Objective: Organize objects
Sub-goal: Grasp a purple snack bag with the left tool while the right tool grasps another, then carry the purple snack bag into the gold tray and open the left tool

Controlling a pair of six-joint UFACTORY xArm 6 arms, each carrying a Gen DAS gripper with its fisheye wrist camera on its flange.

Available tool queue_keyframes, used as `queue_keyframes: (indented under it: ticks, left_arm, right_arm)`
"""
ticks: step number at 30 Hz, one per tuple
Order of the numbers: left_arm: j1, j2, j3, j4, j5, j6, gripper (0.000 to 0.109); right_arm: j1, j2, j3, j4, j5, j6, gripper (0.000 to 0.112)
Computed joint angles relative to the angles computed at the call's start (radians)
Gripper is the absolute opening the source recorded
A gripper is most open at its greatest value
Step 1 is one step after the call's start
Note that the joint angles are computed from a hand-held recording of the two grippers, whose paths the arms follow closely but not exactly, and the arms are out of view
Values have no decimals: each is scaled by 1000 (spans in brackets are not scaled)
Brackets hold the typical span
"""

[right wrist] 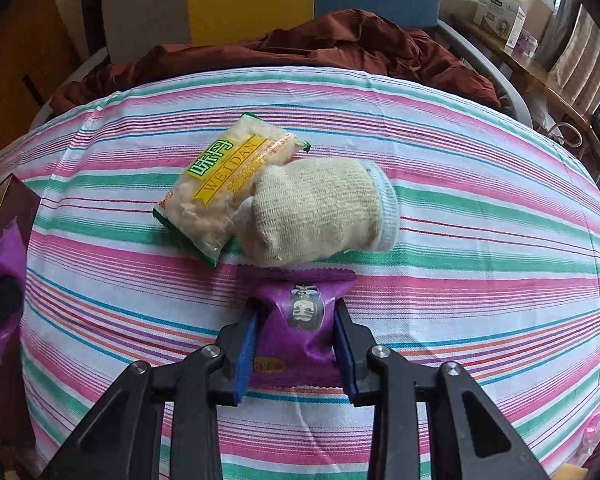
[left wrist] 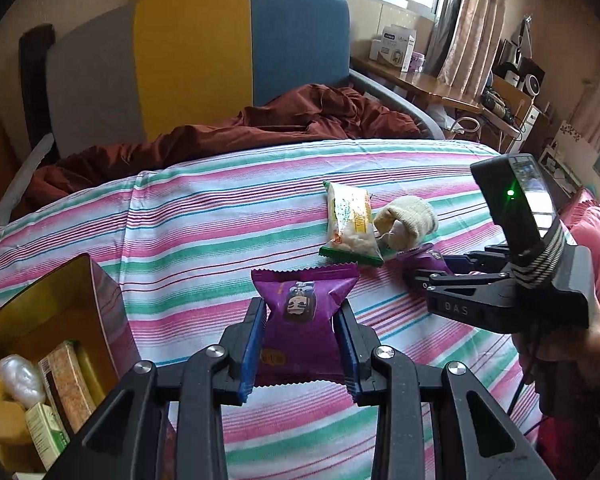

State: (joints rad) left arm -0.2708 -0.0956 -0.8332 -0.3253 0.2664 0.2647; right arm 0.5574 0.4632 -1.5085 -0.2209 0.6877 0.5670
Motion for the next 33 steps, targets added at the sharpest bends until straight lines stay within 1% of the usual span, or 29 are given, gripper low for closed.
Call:
queue_keyframes:
  ticks: [2, 5, 11, 13, 15, 16, 21, 23, 27, 33]
  left_arm:
    - [1, -49, 36, -6, -5, -2, 35]
    - [10, -120, 99, 67, -34, -68, 35]
    - [63, -266, 212, 155, -40, -169, 35]
    - [89, -315, 249, 156, -33, -182, 35]
    - [124, -363, 290, 245, -36, -261, 35]
    - [138, -383, 306, 268, -34, -280, 35]
    - [219, -513, 401, 437, -40, -390, 35]
    - [249, -557, 431, 481, -43, -412, 35]
    - [298, -631, 478, 518, -39, -425, 35]
    - [359, -696, 524, 462, -37, -368, 35]
  right_arm:
    - [0, 1, -5, 15, 7, -14, 34]
    - [2, -5, 4, 63, -1, -64, 34]
    - [38, -18, 22, 134, -17, -168, 34]
    - [51, -19, 26, 162, -26, -214, 34]
    - [67, -20, 28, 160, -30, -235, 34]
    - [72, -17, 25, 154, -29, -239, 34]
    - [83, -23, 44, 108, -42, -208, 34]
    - [85, -25, 50, 95, -47, -195, 34]
    - [88, -16, 44, 66, -54, -166, 34]
    - [100, -46, 78, 28, -63, -121, 34]
